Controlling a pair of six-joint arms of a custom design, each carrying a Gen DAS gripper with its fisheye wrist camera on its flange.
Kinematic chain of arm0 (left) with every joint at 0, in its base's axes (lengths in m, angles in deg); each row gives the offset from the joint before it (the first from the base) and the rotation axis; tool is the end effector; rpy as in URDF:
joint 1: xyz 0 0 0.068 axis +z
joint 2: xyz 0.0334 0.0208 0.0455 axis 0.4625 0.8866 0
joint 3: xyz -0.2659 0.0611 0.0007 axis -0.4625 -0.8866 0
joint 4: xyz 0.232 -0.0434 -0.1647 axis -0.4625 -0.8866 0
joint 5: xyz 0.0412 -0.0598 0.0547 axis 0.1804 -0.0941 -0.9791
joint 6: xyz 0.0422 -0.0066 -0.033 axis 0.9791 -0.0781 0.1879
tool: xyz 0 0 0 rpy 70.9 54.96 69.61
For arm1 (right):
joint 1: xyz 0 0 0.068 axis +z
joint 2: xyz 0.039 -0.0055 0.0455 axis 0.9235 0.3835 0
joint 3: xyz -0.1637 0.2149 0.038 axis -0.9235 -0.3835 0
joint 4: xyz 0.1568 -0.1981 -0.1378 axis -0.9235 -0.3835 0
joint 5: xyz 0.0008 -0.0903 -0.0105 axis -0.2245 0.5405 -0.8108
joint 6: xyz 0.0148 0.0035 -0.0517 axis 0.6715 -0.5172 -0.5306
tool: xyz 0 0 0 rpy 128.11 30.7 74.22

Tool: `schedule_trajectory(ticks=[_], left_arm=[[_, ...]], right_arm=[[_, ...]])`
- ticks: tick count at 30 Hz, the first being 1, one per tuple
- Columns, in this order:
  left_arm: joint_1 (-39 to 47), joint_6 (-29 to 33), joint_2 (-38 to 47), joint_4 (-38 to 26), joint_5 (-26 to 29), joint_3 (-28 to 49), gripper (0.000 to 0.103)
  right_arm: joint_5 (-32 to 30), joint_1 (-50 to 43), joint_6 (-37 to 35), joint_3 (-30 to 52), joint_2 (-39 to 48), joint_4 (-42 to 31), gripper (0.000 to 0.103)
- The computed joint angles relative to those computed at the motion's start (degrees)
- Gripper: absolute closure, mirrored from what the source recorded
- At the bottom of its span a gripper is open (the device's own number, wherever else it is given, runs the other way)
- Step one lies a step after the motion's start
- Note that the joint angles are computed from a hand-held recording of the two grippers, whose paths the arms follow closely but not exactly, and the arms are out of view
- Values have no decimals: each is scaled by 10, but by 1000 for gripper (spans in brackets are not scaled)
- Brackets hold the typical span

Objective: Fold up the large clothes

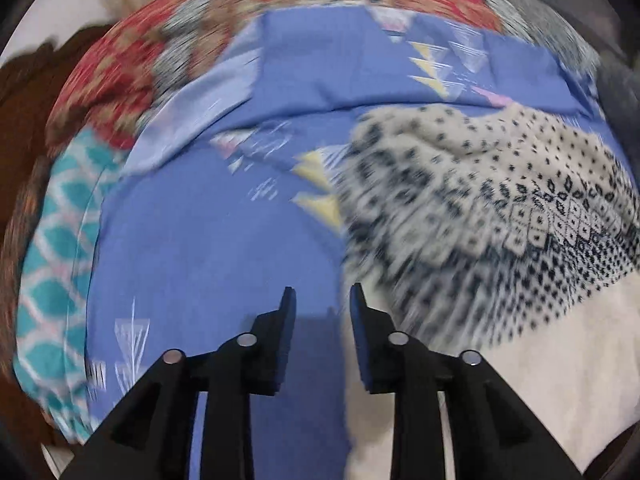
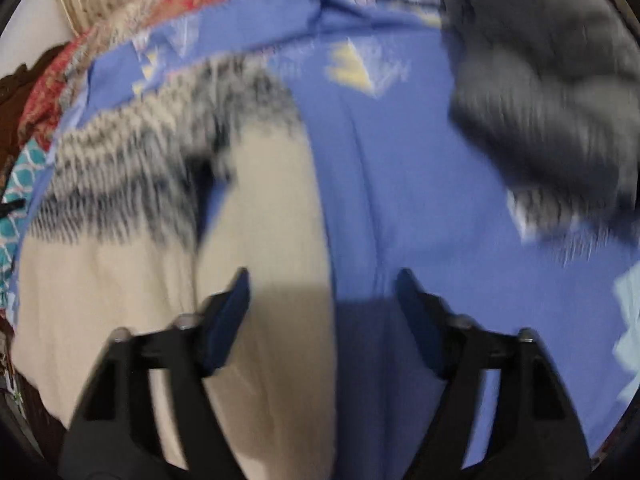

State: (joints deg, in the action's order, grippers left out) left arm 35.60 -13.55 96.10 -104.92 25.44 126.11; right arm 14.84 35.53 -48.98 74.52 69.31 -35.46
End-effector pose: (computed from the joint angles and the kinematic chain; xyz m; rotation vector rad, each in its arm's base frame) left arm 0.3726 0.0508 0.2485 0.3996 2.6461 0.1144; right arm 0.2258 -0.1332 0.1565 0.3935 2.6613 0.0023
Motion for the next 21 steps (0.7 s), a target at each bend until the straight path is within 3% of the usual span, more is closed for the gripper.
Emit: schedule_trajectory(ticks=[2,3,5,6,7,8,9,10,13,15,16,18,21], left_arm=[[29,0,-26,-9,14,-27,51],[47,9,-38,-7,19,-41,51],[79,33,-74,1,20,-81,51],[89,39,-89,0,25,-95,51],[101,47,-100,-4,35,-106,51],[120,58,-117,-13,49,-122,51],[135,66,-129,-20,62,-134,51],[146,71,-134,-27,74,-139,51],[199,102,-129,-87,151,-140,50],[213,113,-109,-114,180,-134,48],[219,120,-98,-126,191,-133,47],[224,138,-76,-150,211,-135,47],[224,154,-50,-166,233,-142,47]], right_arm=[[100,45,-21,-8,-36,26,100],[202,82,-51,-8,-57,63,100],[414,132,-183,-48,-89,250,100],[470,137,-256,-60,-81,347,92],[517,129,-351,-60,-51,460,66],[541,120,-396,-42,-26,494,52],[546,111,-398,-14,-21,461,34],[531,109,-365,3,-37,391,31],[451,122,-236,16,-125,196,30],[360,140,-127,19,-187,59,30],[285,156,-69,14,-228,-19,30],[191,213,7,-27,-319,-103,30],[149,380,145,-76,-371,-148,26]])
